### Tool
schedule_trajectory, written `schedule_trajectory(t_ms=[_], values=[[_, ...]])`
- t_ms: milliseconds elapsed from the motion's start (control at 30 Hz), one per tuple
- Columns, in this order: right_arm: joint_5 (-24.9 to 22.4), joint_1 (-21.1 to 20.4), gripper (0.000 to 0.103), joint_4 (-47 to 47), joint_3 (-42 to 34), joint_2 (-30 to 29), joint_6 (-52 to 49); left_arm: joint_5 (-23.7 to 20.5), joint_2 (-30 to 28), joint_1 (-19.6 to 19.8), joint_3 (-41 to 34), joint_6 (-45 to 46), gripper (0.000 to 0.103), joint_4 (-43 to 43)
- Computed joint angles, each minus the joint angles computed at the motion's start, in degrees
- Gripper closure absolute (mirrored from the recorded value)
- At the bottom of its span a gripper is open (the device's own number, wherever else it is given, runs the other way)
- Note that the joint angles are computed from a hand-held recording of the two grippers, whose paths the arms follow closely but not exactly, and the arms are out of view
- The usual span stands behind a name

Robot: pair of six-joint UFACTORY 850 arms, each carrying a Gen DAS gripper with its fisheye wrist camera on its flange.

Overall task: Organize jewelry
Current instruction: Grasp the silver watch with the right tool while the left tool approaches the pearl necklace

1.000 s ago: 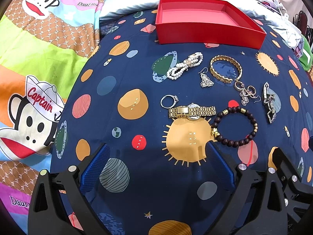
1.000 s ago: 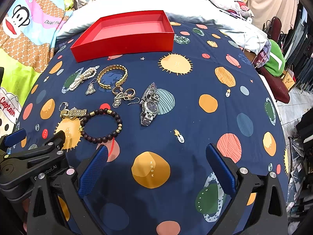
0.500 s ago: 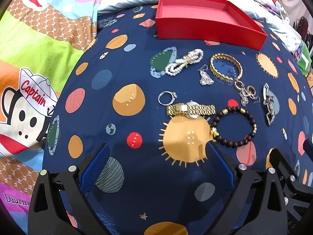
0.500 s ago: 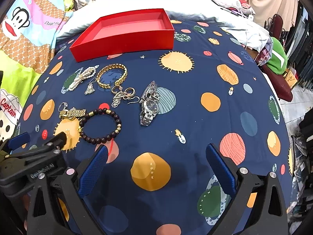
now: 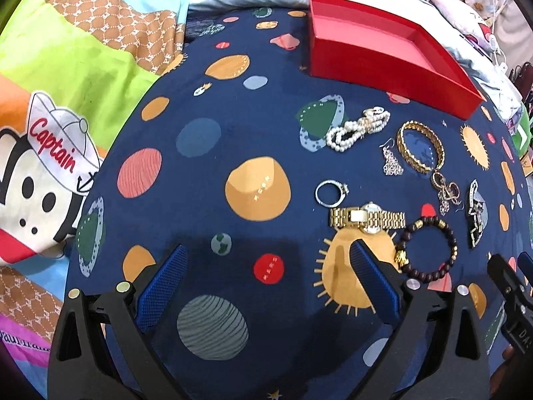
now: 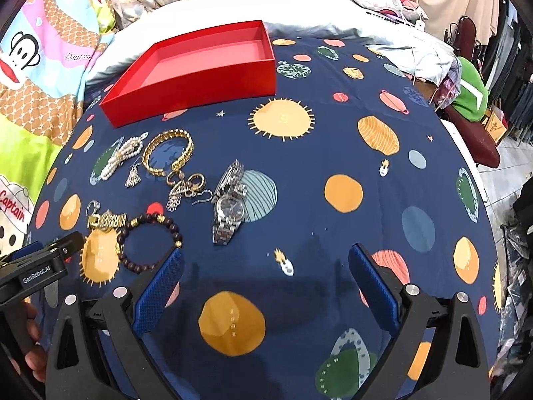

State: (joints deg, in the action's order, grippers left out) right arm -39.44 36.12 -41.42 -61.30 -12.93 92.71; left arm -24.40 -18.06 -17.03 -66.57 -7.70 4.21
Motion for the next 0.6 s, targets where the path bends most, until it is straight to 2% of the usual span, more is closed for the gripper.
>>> schedule_trajectory(t_ms=[367, 500, 600], values=[[4.68, -2.89, 0.020, 1.98, -1.54, -2.23, -3.11, -0.78, -2.37, -0.04, -3.06, 2.45, 0.007, -2.23], [7.00, -4.08, 0.033, 4.76, -2.07, -3.35, -5.52, -0.82, -3.32, 0.01, -4.31, 3.48, 0.007, -3.13], [6.84, -4.06, 0.039, 3.73, -2.62, -4.00, -5.11, -0.61, -3.72, 0.02, -4.91, 3.57, 0.007, -3.06]])
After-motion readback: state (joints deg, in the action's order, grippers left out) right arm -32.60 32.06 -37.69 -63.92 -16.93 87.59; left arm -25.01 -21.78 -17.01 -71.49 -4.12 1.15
